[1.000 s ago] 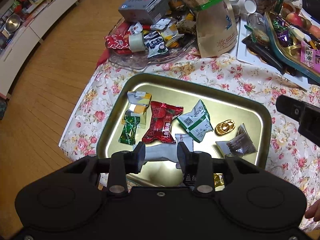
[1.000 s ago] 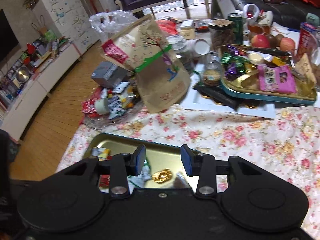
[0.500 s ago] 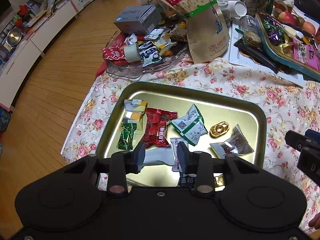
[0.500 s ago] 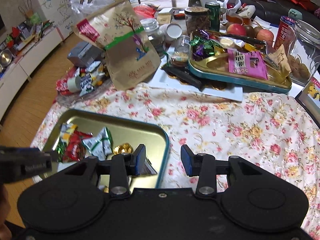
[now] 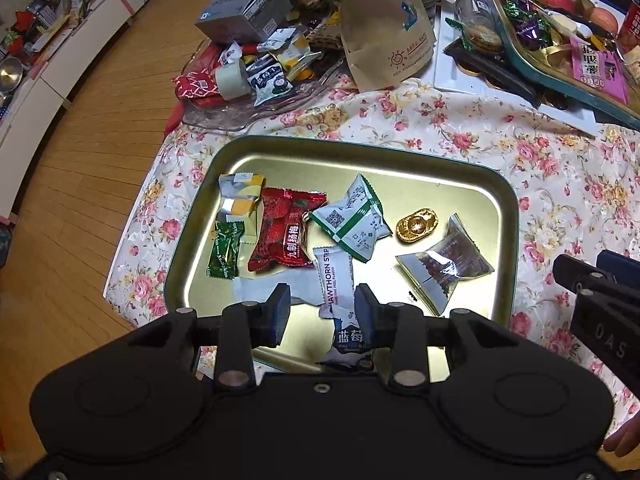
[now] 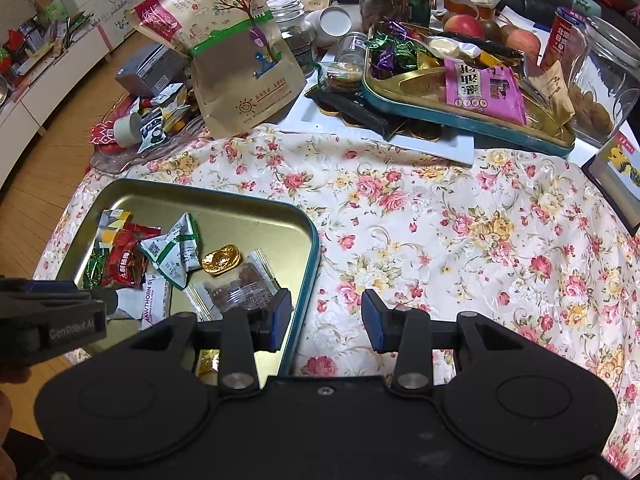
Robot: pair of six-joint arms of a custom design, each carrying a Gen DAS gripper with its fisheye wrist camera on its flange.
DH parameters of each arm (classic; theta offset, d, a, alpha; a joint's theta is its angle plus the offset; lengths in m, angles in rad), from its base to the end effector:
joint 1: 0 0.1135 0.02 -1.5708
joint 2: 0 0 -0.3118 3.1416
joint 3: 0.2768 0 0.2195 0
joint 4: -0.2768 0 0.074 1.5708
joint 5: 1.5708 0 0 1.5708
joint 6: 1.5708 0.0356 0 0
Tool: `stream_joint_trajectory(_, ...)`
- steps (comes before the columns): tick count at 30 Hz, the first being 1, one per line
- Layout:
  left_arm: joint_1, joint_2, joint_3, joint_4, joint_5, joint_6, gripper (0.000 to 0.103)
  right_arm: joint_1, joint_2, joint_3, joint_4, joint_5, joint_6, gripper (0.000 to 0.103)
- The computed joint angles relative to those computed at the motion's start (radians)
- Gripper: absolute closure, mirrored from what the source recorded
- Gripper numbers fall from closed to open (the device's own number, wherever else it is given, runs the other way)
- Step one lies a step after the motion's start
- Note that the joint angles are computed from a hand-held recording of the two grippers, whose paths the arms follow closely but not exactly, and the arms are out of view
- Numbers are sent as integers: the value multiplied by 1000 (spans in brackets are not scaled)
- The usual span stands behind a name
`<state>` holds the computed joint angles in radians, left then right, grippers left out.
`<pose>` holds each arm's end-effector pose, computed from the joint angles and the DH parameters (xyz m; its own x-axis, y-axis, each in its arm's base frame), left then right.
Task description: Organize snacks
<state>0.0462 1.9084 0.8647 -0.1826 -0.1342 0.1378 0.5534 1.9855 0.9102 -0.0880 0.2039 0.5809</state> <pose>0.3177 0.0195 0.1525 -0.9438 0.0927 -0.3172 0.0391 0.9845 0.1711 0.2947 0.1736 0.1417 -0.8979 0.0770 -0.4333 0.0555 0.9965 0.0621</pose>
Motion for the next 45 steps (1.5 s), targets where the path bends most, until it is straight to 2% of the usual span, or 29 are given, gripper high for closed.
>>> stream_joint_trajectory(21, 4, -5, -6, 32, -53, -30, 57, -7, 2, 12, -10, -12, 38, 61)
stream_joint_trajectory(45, 2, 10, 7, 12, -46, -33, 57, -13, 24, 34, -20, -28, 48, 61)
